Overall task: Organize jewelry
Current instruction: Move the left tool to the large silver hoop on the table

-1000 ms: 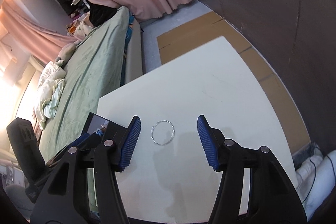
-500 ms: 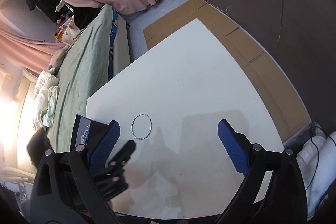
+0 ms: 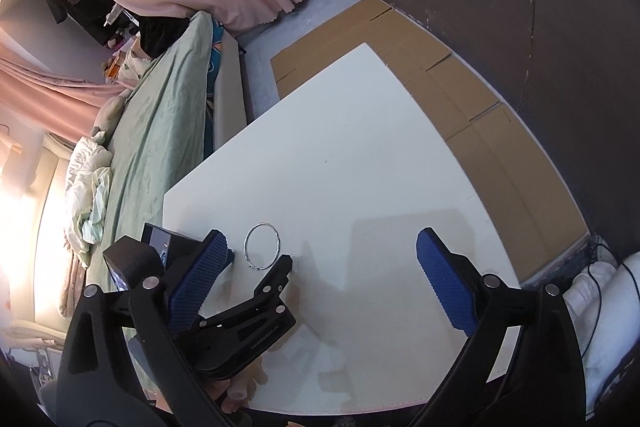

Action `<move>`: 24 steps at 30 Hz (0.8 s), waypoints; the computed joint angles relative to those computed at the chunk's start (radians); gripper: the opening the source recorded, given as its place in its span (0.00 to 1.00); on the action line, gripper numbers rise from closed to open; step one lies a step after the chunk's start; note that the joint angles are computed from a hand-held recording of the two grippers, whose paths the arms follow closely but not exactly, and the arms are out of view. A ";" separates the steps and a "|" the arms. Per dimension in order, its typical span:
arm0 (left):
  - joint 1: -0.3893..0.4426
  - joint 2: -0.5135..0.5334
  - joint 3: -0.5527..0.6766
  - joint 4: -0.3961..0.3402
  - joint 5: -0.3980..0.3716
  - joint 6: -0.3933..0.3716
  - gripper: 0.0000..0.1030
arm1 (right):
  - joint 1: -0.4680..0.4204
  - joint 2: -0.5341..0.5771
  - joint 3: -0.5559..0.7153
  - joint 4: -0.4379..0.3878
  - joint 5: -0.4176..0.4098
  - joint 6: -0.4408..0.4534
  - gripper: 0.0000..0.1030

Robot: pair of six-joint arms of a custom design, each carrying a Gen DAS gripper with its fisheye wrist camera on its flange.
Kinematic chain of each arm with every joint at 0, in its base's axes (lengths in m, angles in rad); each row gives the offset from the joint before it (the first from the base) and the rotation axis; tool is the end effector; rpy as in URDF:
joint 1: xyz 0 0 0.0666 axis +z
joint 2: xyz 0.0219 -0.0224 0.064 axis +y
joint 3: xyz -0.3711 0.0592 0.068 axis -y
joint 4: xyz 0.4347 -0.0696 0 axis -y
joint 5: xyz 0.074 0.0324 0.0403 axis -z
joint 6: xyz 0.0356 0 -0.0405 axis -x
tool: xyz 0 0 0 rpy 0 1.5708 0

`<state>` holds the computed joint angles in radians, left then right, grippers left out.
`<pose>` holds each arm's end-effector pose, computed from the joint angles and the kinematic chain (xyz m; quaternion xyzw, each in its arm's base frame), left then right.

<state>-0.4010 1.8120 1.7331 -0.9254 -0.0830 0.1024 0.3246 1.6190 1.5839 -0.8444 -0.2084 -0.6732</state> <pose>0.6165 -0.2586 0.3480 0.1312 0.9504 -0.0310 0.2804 0.5772 0.2016 0.3988 0.1276 0.9277 0.2472 0.2491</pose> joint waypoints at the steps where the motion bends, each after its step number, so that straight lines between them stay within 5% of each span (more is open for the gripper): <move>1: -0.002 -0.001 -0.002 0.006 -0.001 -0.004 0.72 | 0.000 -0.001 -0.001 0.001 0.000 0.001 0.92; 6: -0.008 -0.005 -0.004 0.012 0.004 -0.022 0.45 | 0.000 0.001 0.004 -0.007 0.000 0.011 0.92; 11: 0.001 -0.006 0.002 0.003 0.030 -0.014 0.38 | 0.004 0.007 0.013 -0.018 0.007 0.021 0.92; 12: 0.006 -0.006 0.006 -0.005 0.036 -0.008 0.08 | 0.007 0.011 0.018 -0.021 0.011 0.021 0.92; 24: 0.040 -0.031 0.005 0.004 0.094 0.039 0.13 | 0.003 0.021 0.020 -0.016 0.006 0.006 0.92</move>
